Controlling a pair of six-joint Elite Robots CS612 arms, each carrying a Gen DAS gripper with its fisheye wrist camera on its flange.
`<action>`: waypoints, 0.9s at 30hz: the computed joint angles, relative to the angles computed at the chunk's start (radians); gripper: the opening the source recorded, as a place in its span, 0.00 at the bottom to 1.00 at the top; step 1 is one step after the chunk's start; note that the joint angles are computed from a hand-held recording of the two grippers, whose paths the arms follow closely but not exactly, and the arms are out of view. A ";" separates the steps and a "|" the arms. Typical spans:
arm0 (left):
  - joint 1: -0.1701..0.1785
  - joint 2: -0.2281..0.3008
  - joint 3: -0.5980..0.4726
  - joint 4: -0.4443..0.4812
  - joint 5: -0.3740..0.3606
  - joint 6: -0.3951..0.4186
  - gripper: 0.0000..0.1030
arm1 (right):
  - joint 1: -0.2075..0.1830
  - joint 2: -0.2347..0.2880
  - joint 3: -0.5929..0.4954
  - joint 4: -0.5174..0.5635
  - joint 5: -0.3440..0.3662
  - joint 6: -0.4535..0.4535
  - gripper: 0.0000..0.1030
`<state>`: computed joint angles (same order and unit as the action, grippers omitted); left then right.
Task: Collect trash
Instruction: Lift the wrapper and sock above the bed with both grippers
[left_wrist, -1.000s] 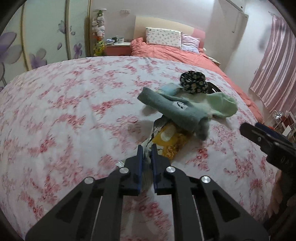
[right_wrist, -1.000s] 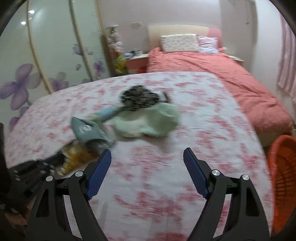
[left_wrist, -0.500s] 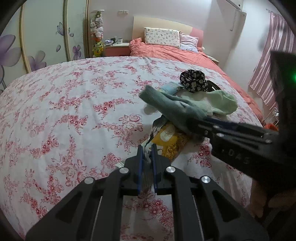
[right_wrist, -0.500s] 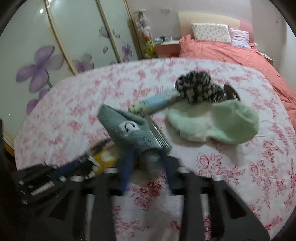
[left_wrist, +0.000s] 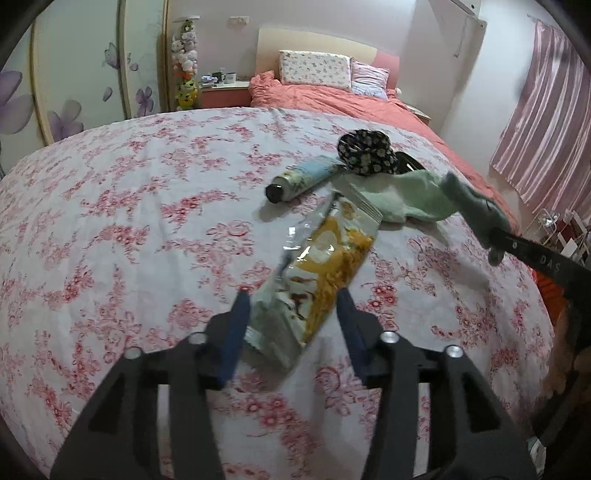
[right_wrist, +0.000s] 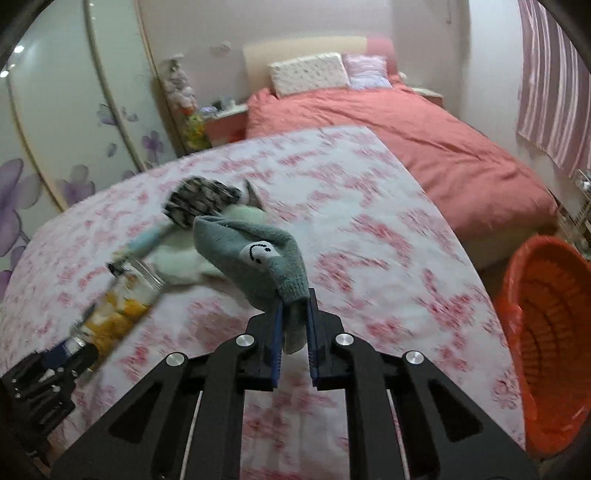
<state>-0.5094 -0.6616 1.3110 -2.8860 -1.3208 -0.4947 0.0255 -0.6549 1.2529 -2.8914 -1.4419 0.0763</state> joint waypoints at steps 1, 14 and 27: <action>-0.001 0.004 -0.008 0.007 -0.002 0.004 0.56 | -0.004 0.001 0.000 0.014 0.012 0.002 0.11; -0.011 0.038 -0.085 0.043 -0.042 0.070 0.62 | -0.015 0.031 -0.044 0.050 0.091 -0.043 0.47; -0.017 0.076 -0.162 0.144 0.018 0.045 0.45 | -0.023 0.013 -0.010 0.038 -0.028 0.048 0.13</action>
